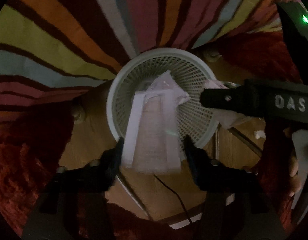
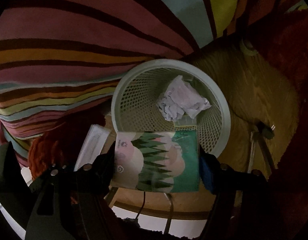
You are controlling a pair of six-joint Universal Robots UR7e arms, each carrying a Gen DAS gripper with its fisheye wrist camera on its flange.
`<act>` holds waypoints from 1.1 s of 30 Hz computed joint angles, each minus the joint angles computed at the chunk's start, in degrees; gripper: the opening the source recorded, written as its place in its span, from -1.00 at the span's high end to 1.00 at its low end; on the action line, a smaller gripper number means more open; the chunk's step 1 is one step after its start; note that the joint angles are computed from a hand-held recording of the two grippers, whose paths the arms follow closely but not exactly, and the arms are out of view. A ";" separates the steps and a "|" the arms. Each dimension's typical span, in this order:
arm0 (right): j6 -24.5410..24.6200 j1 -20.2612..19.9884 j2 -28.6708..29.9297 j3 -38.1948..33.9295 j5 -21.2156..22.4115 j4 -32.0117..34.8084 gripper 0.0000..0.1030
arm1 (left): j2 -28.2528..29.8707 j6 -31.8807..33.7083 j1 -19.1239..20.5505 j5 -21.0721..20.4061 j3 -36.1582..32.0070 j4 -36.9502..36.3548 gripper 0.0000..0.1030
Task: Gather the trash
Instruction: 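Open the left tool over the wastebasket while the right tool releases the tissue pack into it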
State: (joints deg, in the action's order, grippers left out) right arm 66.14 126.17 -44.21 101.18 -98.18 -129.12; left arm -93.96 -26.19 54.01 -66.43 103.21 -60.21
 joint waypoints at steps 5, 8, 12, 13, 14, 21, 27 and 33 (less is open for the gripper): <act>0.57 -0.07 0.28 -0.02 -0.78 -0.28 -0.74 | 0.15 -0.74 0.87 -0.45 -0.34 -0.43 -0.39; 1.06 0.16 -0.04 0.43 -1.29 -0.94 -0.74 | -0.42 -0.86 0.20 -0.08 -0.17 -0.88 -0.39; -0.54 1.51 -0.67 -0.42 -3.16 -0.65 -0.74 | -2.11 -0.87 -1.26 1.19 -0.42 -2.18 -0.39; -2.03 2.34 -0.88 -1.24 -4.06 -0.17 -0.74 | -2.66 -0.81 -1.73 1.52 -0.60 -2.62 -0.39; -3.07 3.00 -0.89 -2.02 -4.66 0.42 -0.74 | -3.63 -0.78 -2.61 1.77 -1.08 -3.26 -0.39; -13.46 7.91 -1.99 -8.04 -11.90 2.64 -0.74 | -6.49 0.87 -7.95 4.79 -5.57 -4.86 -0.39; -25.53 10.47 -1.97 -14.55 -23.05 1.26 -0.74 | -4.98 2.89 -10.19 11.05 -11.45 -10.02 -0.39; -41.45 9.71 0.52 -20.63 -35.84 -6.77 -0.74 | 1.03 11.36 -8.94 20.22 -16.88 -17.41 -0.39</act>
State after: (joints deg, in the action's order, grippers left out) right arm 24.69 135.88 -43.69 80.55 -134.02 -135.89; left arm -92.93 -14.83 45.07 -46.21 86.32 -77.63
